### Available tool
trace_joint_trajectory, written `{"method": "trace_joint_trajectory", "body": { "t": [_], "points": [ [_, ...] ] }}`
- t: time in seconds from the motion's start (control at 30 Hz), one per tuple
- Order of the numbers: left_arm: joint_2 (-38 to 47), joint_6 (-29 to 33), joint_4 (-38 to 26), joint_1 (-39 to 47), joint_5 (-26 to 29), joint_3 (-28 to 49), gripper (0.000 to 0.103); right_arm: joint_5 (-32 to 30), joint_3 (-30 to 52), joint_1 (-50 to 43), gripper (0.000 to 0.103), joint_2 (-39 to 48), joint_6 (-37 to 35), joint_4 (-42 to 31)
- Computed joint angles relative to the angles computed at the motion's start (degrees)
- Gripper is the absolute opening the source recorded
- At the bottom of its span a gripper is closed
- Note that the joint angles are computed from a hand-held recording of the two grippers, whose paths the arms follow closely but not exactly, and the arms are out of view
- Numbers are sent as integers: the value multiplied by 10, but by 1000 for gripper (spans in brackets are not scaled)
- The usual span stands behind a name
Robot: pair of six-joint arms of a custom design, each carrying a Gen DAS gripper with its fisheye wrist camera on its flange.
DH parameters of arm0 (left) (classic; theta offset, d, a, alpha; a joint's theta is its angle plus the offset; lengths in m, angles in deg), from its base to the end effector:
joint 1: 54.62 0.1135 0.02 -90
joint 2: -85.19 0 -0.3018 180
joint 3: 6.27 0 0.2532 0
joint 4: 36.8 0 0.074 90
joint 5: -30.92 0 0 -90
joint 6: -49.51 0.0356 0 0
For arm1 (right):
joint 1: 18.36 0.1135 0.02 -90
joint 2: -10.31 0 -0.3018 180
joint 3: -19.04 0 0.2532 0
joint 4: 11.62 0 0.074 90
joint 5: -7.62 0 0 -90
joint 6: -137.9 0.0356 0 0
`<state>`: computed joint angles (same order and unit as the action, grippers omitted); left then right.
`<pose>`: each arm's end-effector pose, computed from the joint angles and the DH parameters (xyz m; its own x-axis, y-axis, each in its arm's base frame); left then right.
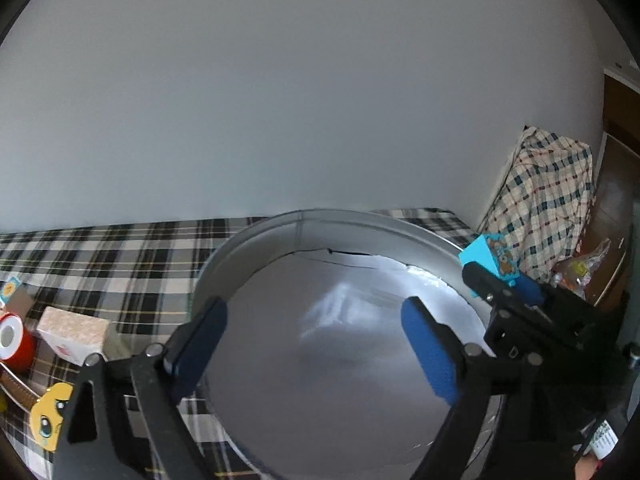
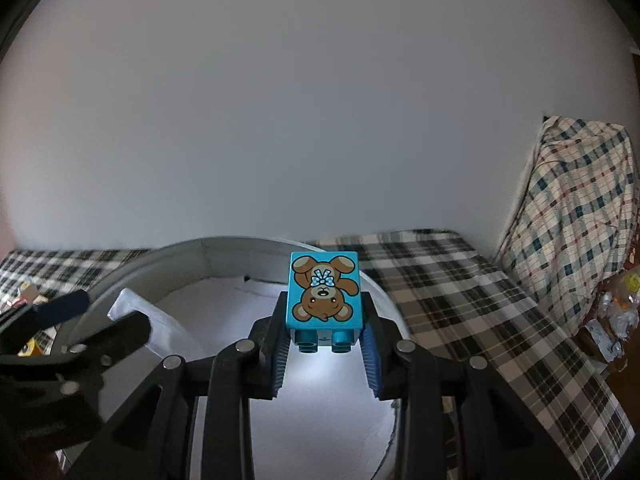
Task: Organize rigid objects
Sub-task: 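Release the bear block into the blue tin with the right gripper while the left lowers the tray in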
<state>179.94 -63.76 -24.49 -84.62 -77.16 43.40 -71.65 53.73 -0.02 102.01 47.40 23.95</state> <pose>0.2779 -0.1477 0.1766 -0.5291 -0.1282 -0.8388 0.0439 0.9831 -0.1779 0.2567 0.0781 0.1630 -0.3457 -0.1236 -0.9302 -0.1477 0.9861 -0.0762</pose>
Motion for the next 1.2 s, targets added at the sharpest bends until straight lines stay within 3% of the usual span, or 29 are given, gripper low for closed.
{"method": "trace_joint_trajectory", "body": {
  "t": [0.13,0.23,0.37,0.43,0.47,0.5,0.57,0.83,1.2],
  "points": [
    [-30,4,-11,-14,-41,-20,101,-45,17,-5,34,7,-1,-48],
    [-62,7,-27,-17,-59,-39,102,-70,40,-3,40,13,-2,-105],
    [-106,13,-65,-22,-110,-68,102,-71,1,-14,42,-12,17,-42],
    [-133,18,-65,-23,-138,-93,102,-74,-37,-34,57,-37,43,23],
    [-143,17,-64,-23,-153,-103,102,-69,-53,-42,74,-42,57,56],
    [-154,18,-62,-22,-166,-115,102,-64,-70,-51,83,-44,73,95],
    [-170,17,-58,-18,-183,-134,102,-66,-95,-75,85,-44,105,154],
    [-199,14,-33,1,-208,-180,102,-74,-90,-124,85,-42,184,140],
    [-219,23,-39,-6,-210,-191,102,83,-150,-37,85,-6,183,278]
  ]
}}
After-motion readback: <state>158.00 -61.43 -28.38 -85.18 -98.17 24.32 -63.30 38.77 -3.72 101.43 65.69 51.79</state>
